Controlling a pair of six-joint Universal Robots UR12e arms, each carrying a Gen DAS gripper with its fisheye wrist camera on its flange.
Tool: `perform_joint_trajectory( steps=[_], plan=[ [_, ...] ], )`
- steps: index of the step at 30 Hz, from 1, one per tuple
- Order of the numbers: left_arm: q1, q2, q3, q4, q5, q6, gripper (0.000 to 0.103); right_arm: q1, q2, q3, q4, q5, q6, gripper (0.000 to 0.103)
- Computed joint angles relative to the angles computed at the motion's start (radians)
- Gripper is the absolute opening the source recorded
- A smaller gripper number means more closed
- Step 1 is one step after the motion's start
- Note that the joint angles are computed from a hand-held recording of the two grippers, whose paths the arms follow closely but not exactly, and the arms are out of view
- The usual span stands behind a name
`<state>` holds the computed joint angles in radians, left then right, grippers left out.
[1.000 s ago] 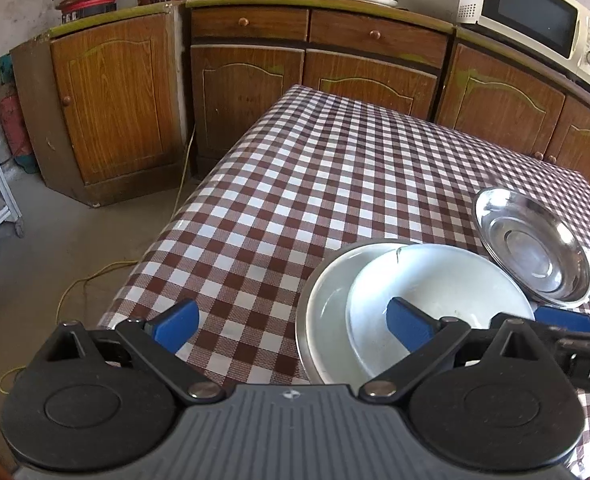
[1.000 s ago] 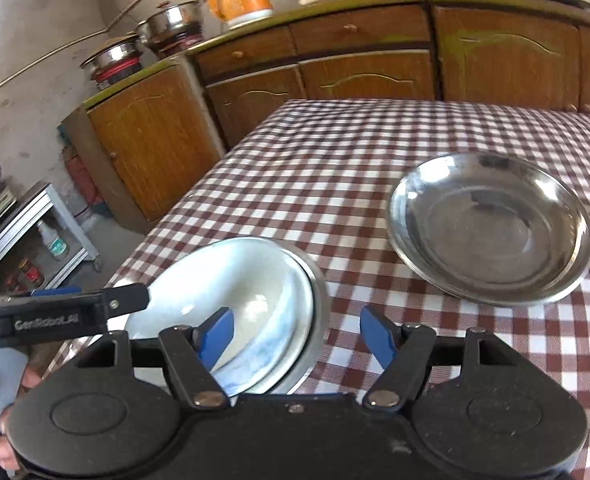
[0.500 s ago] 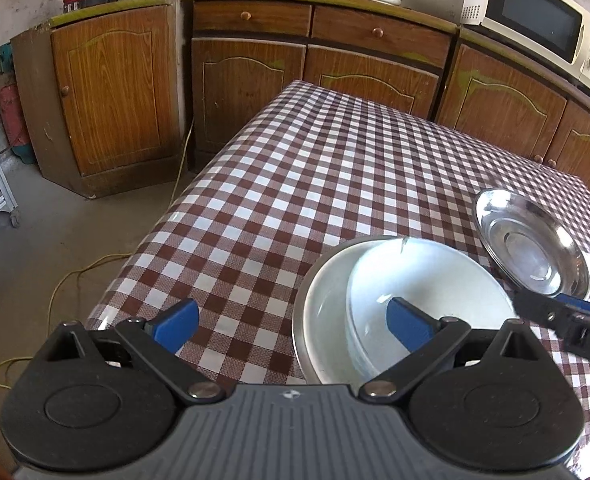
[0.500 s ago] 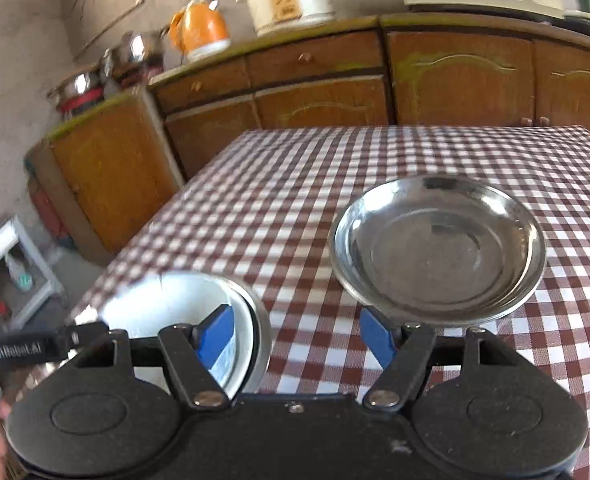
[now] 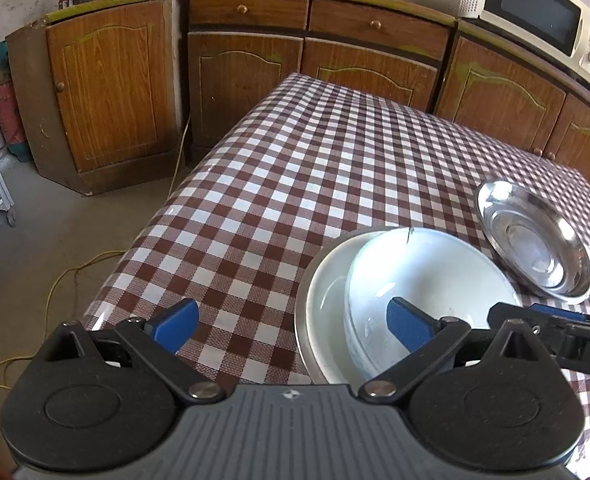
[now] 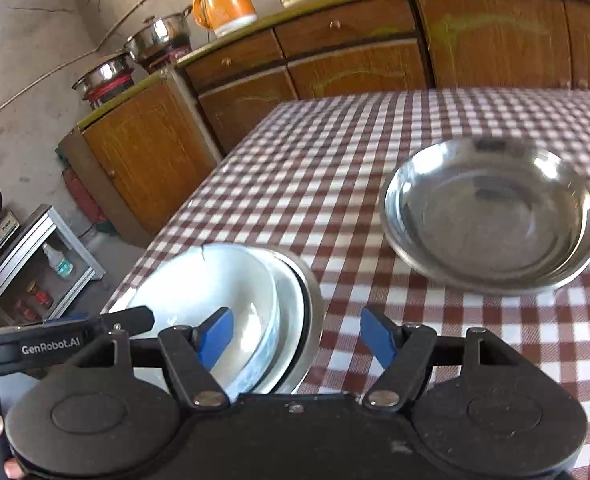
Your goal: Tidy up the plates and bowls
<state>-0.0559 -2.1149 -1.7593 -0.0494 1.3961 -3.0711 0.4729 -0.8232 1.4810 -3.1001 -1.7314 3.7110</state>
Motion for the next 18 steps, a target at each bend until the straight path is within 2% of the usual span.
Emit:
perform_joint_trajectory(
  steps=[5, 10, 13, 17, 18],
  plan=[
    [-0.005, -0.012, 0.019, -0.037, 0.025, 0.017, 0.102, -0.012, 0.009, -0.016, 0.047, 0.08, 0.032, 0.083],
    [-0.002, -0.028, 0.039, -0.073, 0.008, 0.052, 0.095, -0.026, 0.025, -0.03, 0.055, 0.144, 0.069, 0.083],
    [0.007, -0.039, 0.05, -0.088, -0.043, 0.058, 0.097, -0.029, 0.035, -0.044, 0.073, 0.164, 0.065, 0.082],
    [0.012, -0.051, 0.058, -0.08, -0.094, 0.085, 0.096, -0.021, 0.047, -0.066, 0.104, 0.136, 0.038, 0.082],
    [0.016, -0.055, 0.06, -0.081, -0.114, 0.086, 0.096, -0.021, 0.05, -0.069, 0.098, 0.141, 0.035, 0.077]
  ],
)
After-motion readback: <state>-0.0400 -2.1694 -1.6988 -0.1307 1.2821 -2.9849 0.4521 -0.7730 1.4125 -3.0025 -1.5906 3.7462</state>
